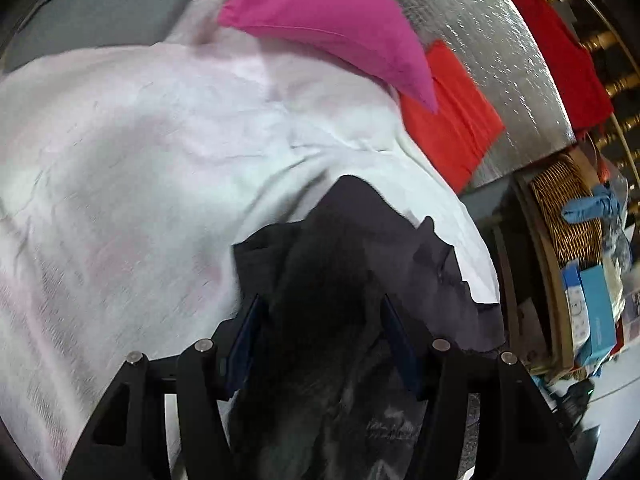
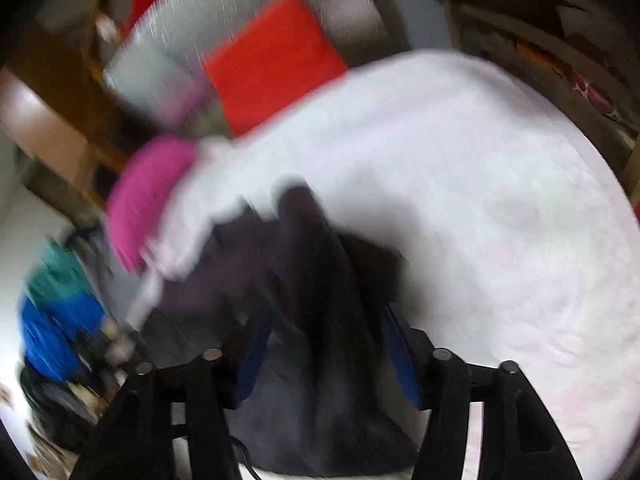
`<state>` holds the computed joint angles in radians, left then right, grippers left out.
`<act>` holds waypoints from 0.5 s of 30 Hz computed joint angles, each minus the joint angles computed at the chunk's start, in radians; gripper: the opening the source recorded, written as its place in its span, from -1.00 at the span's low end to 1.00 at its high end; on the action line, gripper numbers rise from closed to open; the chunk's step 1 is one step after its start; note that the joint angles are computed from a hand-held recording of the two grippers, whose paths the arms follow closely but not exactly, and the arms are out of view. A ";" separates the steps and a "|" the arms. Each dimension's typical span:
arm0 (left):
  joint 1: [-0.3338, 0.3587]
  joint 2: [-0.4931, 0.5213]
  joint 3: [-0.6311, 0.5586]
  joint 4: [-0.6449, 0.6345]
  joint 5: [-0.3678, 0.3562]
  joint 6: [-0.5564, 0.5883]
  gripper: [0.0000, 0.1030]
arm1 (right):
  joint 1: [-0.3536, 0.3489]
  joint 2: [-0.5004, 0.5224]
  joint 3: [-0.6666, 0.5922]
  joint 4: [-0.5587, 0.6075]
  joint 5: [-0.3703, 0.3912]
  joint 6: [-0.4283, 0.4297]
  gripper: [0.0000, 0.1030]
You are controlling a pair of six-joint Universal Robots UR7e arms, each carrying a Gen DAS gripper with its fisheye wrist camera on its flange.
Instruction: Fold large clothes
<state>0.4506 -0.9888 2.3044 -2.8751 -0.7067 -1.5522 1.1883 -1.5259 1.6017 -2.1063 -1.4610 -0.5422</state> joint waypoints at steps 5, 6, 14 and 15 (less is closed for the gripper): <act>0.041 0.043 -0.054 0.002 0.004 0.044 0.17 | 0.076 0.066 0.068 -0.277 -0.094 0.042 0.59; 0.050 0.047 -0.069 0.028 0.002 0.049 0.17 | 0.087 0.097 0.060 -0.279 -0.122 0.045 0.59; 0.088 0.075 -0.154 0.200 -0.005 0.060 -0.26 | 0.110 0.209 0.068 -0.357 -0.227 0.019 -0.45; 0.086 0.080 -0.153 0.174 0.010 0.076 -0.37 | 0.111 0.202 0.080 -0.381 -0.215 -0.002 -0.50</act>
